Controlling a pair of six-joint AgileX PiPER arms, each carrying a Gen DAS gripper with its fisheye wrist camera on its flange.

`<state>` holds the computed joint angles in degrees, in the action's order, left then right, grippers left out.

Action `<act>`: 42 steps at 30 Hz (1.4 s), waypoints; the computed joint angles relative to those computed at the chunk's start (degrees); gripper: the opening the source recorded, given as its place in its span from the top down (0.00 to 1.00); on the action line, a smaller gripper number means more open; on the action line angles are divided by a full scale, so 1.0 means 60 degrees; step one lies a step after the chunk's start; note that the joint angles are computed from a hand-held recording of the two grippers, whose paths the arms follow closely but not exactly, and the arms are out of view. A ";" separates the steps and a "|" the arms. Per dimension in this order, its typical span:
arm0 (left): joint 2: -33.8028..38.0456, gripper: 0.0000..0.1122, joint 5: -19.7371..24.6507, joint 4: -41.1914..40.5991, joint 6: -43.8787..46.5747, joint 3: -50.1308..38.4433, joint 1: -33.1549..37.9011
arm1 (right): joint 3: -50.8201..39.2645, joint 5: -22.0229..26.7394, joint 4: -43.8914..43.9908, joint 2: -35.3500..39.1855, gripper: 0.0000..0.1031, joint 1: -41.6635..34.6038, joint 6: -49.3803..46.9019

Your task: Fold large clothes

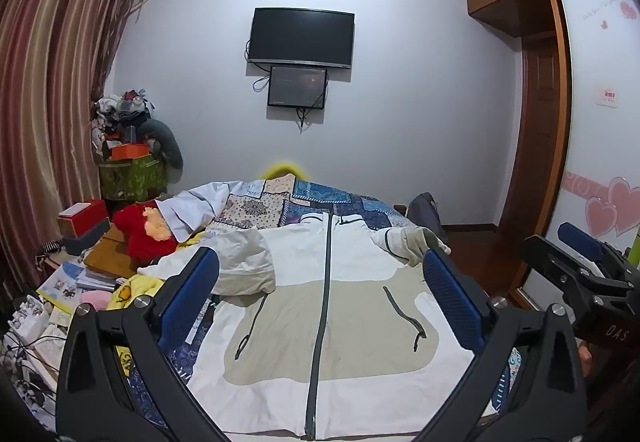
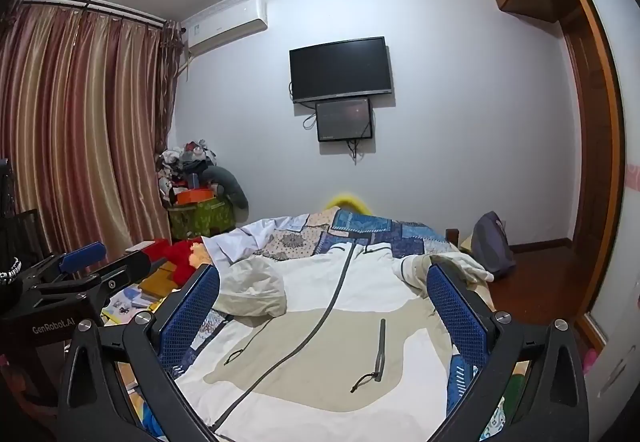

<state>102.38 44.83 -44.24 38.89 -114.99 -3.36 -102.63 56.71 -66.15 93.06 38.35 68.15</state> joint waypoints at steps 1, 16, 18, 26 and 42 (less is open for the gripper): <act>0.0008 0.08 0.0011 -0.0062 0.0051 0.0007 0.0033 | -0.0036 -0.0004 0.0068 -0.0004 0.00 -0.0020 -0.0067; 0.0087 0.08 -0.0026 -0.0204 0.0192 0.0098 0.0094 | -0.0043 0.0003 0.0023 0.0042 0.00 -0.0014 -0.0015; 0.0093 0.08 -0.0050 -0.0200 0.0192 0.0111 0.0082 | -0.0052 -0.0013 0.0064 0.0038 0.00 -0.0033 -0.0048; 0.0058 0.08 -0.0132 -0.0176 0.0185 0.0243 0.0062 | 0.0285 -0.0151 -0.0037 -0.0043 0.00 -0.0104 0.0193; 0.0131 0.08 -0.0034 -0.0046 -0.0050 0.0069 0.0020 | 0.0403 -0.0250 -0.0032 -0.0052 0.00 -0.0198 0.0245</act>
